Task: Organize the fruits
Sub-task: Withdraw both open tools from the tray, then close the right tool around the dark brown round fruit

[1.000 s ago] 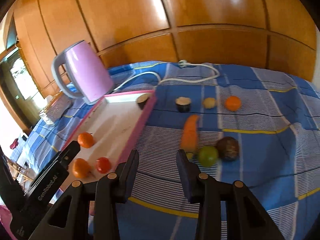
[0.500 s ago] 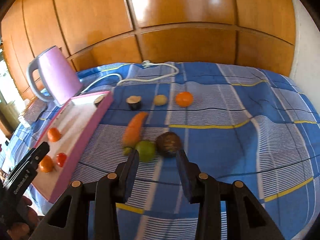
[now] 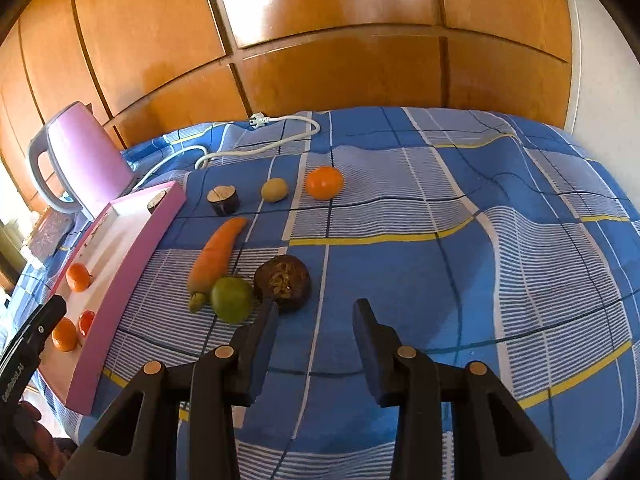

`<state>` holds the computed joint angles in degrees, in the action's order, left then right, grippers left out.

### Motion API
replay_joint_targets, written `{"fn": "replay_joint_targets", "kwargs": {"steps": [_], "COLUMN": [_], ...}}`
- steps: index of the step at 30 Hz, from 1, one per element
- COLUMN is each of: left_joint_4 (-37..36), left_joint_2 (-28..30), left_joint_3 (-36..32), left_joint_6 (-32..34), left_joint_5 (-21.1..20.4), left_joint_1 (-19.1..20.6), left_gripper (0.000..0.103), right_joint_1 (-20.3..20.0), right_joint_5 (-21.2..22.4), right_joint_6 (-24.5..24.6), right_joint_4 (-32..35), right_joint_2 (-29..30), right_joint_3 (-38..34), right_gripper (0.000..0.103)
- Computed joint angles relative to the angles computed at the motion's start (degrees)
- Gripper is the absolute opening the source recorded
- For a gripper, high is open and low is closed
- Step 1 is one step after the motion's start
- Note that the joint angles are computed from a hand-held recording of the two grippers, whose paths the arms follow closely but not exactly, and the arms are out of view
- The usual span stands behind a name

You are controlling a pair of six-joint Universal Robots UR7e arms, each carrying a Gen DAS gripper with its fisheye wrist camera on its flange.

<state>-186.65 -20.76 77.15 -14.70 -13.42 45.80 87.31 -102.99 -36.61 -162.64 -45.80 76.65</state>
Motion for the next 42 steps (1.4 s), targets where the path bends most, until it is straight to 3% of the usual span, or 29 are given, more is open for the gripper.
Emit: {"fn": "replay_joint_targets", "kwargs": {"steps": [19, 24, 30, 35, 39, 42], "left_joint_4": [3.57, 4.56, 5.91, 7.54, 8.44, 8.38], "left_joint_2": [0.33, 0.34, -0.03, -0.33, -0.19, 0.03], "left_joint_3": [-0.6, -0.73, -0.38, -0.32, -0.73, -1.17], "left_joint_6": [-0.58, -1.39, -1.19, -0.93, -0.33, 0.77], "left_joint_5": [-3.54, -4.31, -7.01, -9.79, -10.86, -11.75], "left_joint_1": [0.32, 0.43, 0.5, 0.74, 0.82, 0.85], "left_gripper": [0.062, 0.062, 0.062, 0.053, 0.042, 0.042], "right_joint_1": [0.84, 0.76, 0.36, -0.24, -0.17, -0.14], "right_joint_5": [-0.63, -0.38, -0.88, -2.38, -3.19, -3.18], "right_joint_6": [-5.71, -4.6, -1.51, 3.06, 3.05, 2.95], "right_joint_4": [0.08, 3.0, 1.95, 1.44, 1.02, 0.94], "right_joint_2": [6.14, 6.97, 7.07, 7.01, 7.15, 7.13], "right_joint_3": [-5.73, -7.59, -8.1, -9.23, -9.5, -9.4], "right_gripper": [0.039, 0.041, 0.04, 0.04, 0.04, 0.04]}}
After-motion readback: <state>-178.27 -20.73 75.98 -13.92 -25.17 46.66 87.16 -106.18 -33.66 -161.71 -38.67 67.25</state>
